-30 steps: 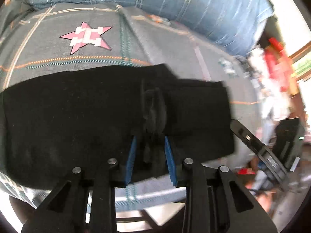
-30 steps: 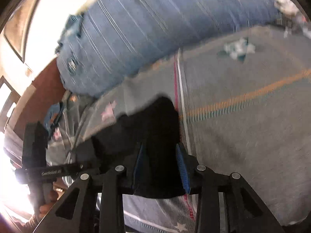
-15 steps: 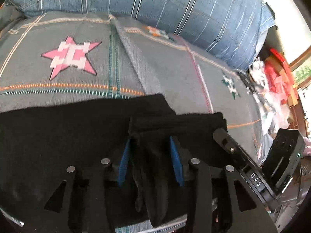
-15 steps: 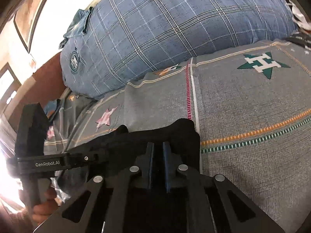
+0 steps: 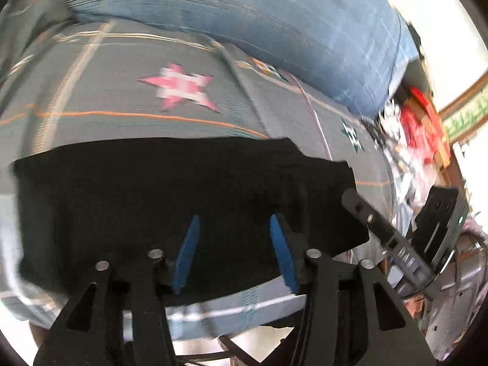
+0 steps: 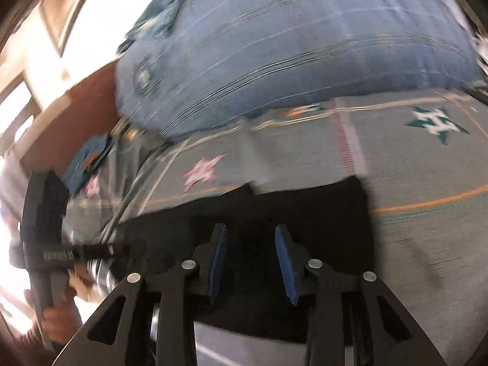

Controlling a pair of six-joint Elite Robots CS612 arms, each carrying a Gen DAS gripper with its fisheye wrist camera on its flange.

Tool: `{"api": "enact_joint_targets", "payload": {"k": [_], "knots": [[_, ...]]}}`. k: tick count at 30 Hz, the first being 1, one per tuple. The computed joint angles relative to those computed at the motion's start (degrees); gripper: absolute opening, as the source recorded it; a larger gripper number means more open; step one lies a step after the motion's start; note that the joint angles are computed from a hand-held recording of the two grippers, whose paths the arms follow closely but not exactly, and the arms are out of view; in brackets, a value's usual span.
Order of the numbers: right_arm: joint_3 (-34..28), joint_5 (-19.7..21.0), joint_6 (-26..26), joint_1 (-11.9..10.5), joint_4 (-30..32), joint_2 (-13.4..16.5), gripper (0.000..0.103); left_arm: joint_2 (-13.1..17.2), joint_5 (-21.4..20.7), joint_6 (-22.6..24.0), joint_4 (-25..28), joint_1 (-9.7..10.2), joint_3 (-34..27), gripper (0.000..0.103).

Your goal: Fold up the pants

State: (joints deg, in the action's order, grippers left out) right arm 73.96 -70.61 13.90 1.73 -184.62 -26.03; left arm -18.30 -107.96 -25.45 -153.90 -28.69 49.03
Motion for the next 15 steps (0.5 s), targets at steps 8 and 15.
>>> {"api": "enact_joint_targets", "payload": {"k": [8, 15], "knots": [[-5.1, 3.1, -17.5, 6.1, 11.3, 1.1, 0.046, -2.3, -2.5, -8.7, -7.2, 4.71, 7.2, 0.055], [-8.1, -1.3, -27.8, 10.7, 14.2, 2.7, 0.058, -0.1, -4.7, -7.8, -0.8, 7.01, 2.8, 0.056]]}}
